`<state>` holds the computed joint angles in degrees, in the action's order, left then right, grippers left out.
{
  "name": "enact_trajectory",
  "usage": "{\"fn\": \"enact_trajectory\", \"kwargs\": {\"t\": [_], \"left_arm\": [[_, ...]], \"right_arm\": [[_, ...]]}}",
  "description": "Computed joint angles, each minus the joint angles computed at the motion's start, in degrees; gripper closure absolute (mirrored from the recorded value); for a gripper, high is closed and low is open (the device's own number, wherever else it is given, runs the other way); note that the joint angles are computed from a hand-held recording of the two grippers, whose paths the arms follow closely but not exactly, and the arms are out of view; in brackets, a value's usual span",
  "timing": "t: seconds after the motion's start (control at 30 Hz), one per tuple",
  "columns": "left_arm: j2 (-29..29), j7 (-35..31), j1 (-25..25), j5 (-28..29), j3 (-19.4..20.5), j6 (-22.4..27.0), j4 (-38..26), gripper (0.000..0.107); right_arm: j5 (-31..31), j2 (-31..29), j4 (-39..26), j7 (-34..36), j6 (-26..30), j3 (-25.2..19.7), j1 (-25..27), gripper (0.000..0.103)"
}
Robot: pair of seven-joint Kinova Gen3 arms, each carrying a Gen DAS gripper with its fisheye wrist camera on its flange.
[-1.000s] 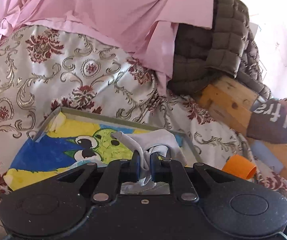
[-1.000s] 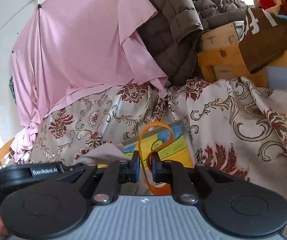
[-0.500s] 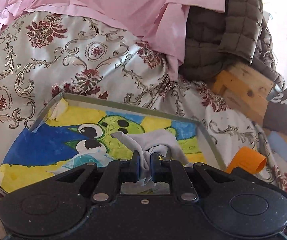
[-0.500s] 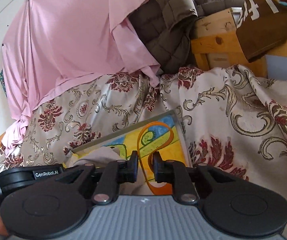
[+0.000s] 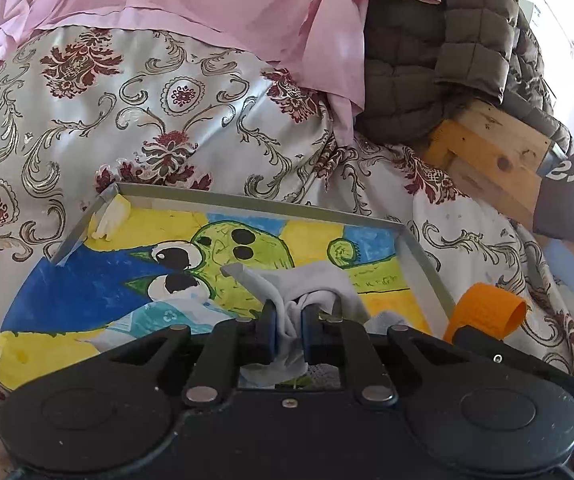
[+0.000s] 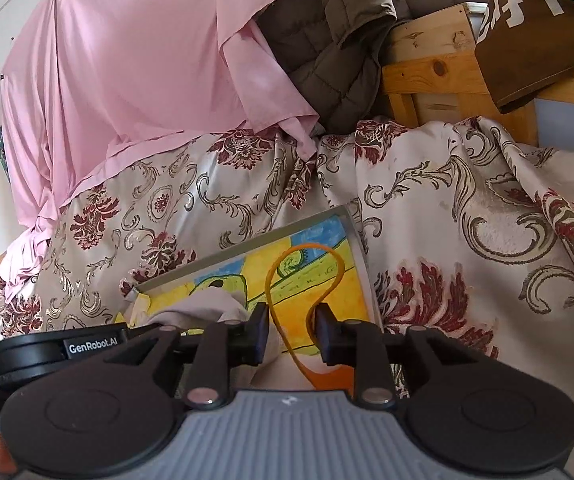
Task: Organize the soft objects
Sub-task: 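Lift and carry the orange strap and grey cloth over the painted tray, then open both tools to release the strap and cloth onto the tray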
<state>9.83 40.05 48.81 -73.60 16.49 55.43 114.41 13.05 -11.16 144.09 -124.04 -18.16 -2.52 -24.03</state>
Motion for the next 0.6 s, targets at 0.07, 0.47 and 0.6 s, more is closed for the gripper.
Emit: {"fn": "enact_trajectory", "kwargs": {"t": [0.07,0.47,0.6], "left_arm": [[-0.08,-0.43,-0.01,0.13,0.08,-0.11,0.02,0.096],[-0.82,-1.63,-0.06,0.98,0.45,0.03,0.23,0.088],[-1.18,-2.34,0.15,1.63,0.84,0.81,0.06,0.077]], "right_arm": [[-0.09,0.03,-0.10,-0.07,0.30,-0.05,0.02,0.071],[-3.74,-0.95,0.43,3.28,-0.45,-2.25,1.71,0.048],[-4.27,-2.04,0.50,3.86,0.11,-2.08,1.55,0.041]]}}
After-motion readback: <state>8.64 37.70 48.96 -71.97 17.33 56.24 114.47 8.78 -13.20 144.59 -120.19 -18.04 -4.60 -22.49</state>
